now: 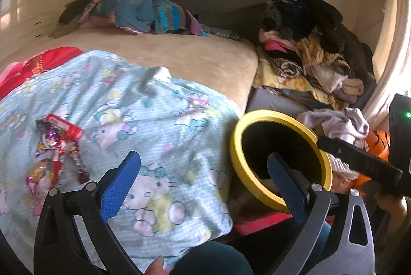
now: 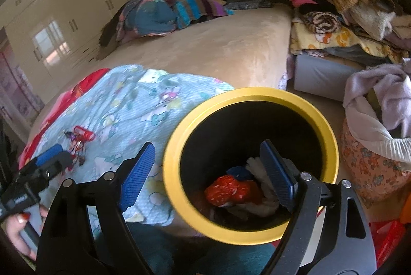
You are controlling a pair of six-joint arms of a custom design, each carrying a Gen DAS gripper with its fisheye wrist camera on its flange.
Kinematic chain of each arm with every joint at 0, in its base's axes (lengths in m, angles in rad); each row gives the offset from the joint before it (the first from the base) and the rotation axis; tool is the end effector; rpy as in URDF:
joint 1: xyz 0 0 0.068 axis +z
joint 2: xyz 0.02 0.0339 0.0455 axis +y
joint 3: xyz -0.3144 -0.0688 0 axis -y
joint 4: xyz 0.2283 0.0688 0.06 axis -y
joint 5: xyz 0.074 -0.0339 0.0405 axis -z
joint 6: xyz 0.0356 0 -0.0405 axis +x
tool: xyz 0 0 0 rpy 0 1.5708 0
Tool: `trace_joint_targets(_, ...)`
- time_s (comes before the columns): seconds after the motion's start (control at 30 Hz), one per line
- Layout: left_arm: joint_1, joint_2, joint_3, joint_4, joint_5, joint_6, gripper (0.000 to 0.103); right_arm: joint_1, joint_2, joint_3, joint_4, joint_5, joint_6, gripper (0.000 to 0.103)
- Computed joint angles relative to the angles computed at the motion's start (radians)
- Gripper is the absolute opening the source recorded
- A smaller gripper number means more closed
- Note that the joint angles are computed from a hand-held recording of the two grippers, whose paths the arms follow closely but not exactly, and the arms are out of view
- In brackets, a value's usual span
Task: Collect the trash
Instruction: 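Move both tools back toward the candy wrappers on the blanket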
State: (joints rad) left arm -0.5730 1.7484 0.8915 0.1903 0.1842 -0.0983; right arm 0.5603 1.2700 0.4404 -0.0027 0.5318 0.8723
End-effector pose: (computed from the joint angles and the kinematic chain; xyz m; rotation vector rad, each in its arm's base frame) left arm 0.2956 -0.1985 0.2223 0.6365 2.1954 -0.5644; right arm 0.1754 0.0887 0.2085 0.5843 2.1875 0.1096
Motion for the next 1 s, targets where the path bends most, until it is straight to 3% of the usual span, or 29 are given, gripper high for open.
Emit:
trace_joint_targets(0.43,0.161,-0.047,-0.041,0.039,0.002,-0.001,0.096,0.115,0.145,0.112,0.026,0.003,-0.033,0.076)
trace_joint_targets(1.0,0.404,-0.005,-0.014,0.053,0.077,0.006,0.096,0.18,0.455,0.456,0.047,-0.12,-0.211,0.076)
